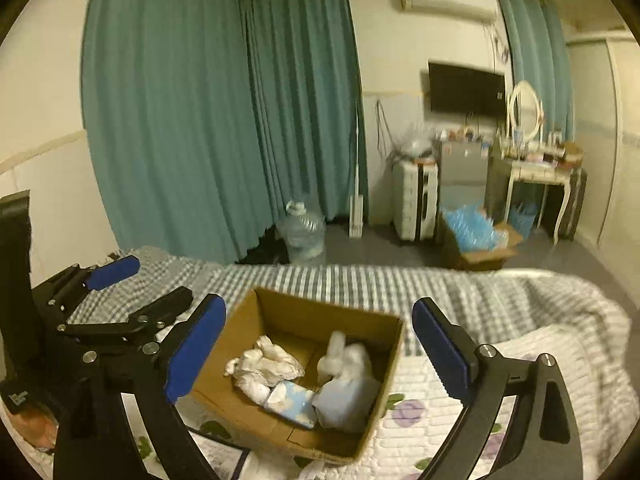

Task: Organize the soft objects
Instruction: 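Move both tools back from the box toward the remaining items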

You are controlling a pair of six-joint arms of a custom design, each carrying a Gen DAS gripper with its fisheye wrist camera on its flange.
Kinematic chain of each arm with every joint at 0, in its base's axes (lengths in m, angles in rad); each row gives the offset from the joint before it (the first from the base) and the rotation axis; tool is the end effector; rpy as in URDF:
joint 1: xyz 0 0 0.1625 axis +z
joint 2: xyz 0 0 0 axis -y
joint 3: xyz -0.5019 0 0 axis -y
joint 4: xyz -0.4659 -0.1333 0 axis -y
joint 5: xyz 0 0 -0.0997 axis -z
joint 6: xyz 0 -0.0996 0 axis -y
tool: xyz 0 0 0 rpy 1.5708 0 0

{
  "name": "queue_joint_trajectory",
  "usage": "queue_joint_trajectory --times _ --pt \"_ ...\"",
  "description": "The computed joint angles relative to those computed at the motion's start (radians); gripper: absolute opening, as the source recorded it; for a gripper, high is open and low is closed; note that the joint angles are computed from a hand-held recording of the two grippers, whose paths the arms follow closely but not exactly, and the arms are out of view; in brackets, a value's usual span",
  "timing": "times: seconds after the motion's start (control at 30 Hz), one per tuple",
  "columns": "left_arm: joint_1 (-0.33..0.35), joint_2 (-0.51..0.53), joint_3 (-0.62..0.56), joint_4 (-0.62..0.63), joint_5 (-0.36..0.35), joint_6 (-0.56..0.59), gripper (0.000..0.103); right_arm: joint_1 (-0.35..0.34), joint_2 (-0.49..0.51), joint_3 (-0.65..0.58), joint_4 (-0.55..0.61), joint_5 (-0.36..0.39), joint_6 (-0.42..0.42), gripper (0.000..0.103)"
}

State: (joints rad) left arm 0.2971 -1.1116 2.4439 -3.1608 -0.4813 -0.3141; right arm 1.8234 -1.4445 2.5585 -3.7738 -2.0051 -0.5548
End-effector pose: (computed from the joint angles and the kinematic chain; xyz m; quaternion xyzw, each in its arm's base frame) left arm -0.3565 -0.3409 0.1405 0.3324 0.7831 -0.4435 0.2819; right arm 0.1872 -0.3596 0.2888 0.2255 -0.8120 0.4723 0.2583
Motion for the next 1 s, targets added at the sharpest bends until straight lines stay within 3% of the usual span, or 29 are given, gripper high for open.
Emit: queue_joint_trajectory --times 0.07,0.3,0.47,0.57,0.67,0.77,0.9,1.0 --pt "-0.061 -0.056 0.020 0.062 0.029 -0.050 0.093 0.070 -0.046 0.005 0.021 -0.053 0.008 0.099" --pt "-0.254 -0.229 0.082 0.398 0.113 -0.300 0.094 0.309 -0.164 0.040 0.048 -0.236 0.021 0.102" --pt "-0.319 -0.333 0.099 0.695 0.071 -0.528 0.094 0.437 -0.217 0.077 0.088 -0.352 0.032 0.102" --pt "-0.334 -0.359 0.114 0.809 0.048 -0.644 0.094 0.459 -0.256 0.104 0.157 -0.368 0.071 0.102" --pt "-0.342 -0.368 0.139 0.892 0.009 -0.765 0.094 0.439 -0.266 0.140 0.162 -0.366 0.086 0.102" --pt "-0.318 -0.336 0.169 0.877 -0.044 -0.830 0.094 0.377 -0.259 0.185 0.134 -0.331 0.090 0.102" --pt "-0.280 -0.257 0.214 0.815 -0.098 -0.890 0.094 0.189 -0.250 0.257 0.095 -0.189 0.067 0.102" --pt "-0.228 -0.182 0.249 0.678 -0.151 -0.879 0.094 0.002 -0.134 0.297 -0.024 -0.071 0.001 0.102"
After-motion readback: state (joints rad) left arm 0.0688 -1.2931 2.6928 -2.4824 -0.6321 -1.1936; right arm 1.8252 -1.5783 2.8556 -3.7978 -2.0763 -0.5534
